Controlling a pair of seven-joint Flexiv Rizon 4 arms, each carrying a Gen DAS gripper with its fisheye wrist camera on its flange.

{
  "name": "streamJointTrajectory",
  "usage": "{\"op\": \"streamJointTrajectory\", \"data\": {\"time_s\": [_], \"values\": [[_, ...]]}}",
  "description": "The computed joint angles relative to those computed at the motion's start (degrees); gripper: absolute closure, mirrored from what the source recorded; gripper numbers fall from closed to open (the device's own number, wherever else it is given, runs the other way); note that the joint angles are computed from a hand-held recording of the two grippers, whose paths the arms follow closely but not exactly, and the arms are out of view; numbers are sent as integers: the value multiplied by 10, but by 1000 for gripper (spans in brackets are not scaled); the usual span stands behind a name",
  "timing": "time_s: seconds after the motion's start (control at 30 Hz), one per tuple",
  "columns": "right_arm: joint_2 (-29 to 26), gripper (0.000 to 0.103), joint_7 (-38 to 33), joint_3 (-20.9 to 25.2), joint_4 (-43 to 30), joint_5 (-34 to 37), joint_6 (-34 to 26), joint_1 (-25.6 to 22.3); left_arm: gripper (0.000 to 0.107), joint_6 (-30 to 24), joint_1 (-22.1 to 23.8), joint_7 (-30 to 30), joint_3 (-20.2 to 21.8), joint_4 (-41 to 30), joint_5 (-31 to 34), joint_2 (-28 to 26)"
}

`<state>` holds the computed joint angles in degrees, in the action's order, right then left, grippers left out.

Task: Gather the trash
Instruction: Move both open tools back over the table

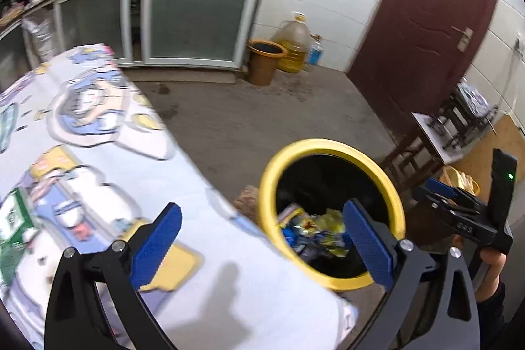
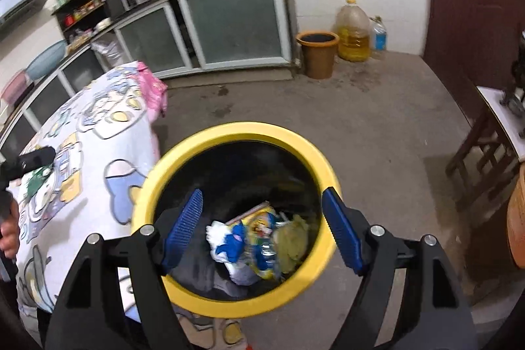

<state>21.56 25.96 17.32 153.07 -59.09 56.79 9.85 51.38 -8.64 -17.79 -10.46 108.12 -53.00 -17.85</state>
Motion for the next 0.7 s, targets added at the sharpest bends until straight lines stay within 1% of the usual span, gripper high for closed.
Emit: {"op": "streamJointTrajectory", "data": {"time_s": [0.07, 0.23, 0.27, 0.37, 0.47, 0.53, 0.57, 0.63, 0.67, 0.7], "values": [[-18, 31, 8, -7, -16, -34, 20, -5, 12, -9, 13, 0, 6, -12, -2, -4], [-70, 31, 23, -22, -68, -105, 45, -2, 12, -10, 48, 3, 19, -34, -13, -14], [-86, 30, 35, -29, -83, -136, 59, -2, 12, -12, 56, 8, 21, -37, -17, -15], [-119, 30, 54, -46, -116, -195, 91, 3, 12, -9, 79, 15, 29, -50, -20, -21], [-165, 30, 67, -61, -165, -251, 114, 15, 12, -5, 105, 32, 35, -65, -29, -28], [-195, 30, 64, -69, -197, -274, 126, 25, 12, 3, 125, 47, 40, -79, -29, -38], [-215, 30, 63, -74, -220, -292, 138, 31, 12, 15, 133, 52, 42, -84, -32, -43], [-254, 29, 54, -85, -262, -321, 166, 40, 12, 26, 149, 53, 44, -98, -28, -55], [-264, 29, 49, -87, -274, -327, 171, 44, 12, 29, 157, 50, 46, -107, -22, -63], [-289, 29, 29, -90, -302, -330, 182, 51, 12, 32, 167, 48, 48, -119, -16, -73]]}}
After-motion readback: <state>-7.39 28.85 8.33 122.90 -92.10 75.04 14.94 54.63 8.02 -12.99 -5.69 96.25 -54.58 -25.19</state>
